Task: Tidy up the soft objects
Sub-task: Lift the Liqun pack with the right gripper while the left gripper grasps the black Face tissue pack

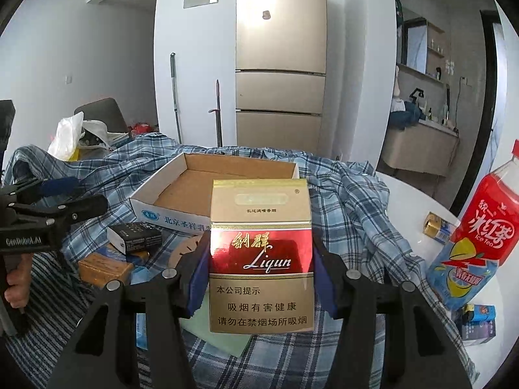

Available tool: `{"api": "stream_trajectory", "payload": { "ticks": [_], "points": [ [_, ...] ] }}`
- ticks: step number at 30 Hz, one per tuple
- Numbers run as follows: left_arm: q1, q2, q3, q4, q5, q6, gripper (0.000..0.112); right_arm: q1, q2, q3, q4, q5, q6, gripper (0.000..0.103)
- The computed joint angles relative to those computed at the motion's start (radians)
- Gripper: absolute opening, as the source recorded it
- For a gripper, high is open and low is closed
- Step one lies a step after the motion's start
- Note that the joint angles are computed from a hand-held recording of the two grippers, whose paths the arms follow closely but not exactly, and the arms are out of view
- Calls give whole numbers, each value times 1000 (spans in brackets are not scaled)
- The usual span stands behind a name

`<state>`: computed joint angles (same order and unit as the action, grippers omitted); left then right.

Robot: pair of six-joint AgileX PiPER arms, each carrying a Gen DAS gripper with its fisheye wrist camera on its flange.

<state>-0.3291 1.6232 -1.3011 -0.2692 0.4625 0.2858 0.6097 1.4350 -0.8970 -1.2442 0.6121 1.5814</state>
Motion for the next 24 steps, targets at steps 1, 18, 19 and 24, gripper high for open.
{"api": "stream_trajectory", "payload": {
  "ticks": [1,18,19,24],
  "points": [
    [-11,16,-38,61,34,-50,92,-6,-1,2,5,-10,-2,55],
    [-77,283,-418,220,412,-174,63,-63,-31,34,27,-88,25,55],
    [-79,287,-417,225,410,-177,63,-66,-30,32,34,-92,18,55],
    [-71,339,-452,210,441,-161,63,-84,-26,29,57,-109,-3,55]
  ]
}}
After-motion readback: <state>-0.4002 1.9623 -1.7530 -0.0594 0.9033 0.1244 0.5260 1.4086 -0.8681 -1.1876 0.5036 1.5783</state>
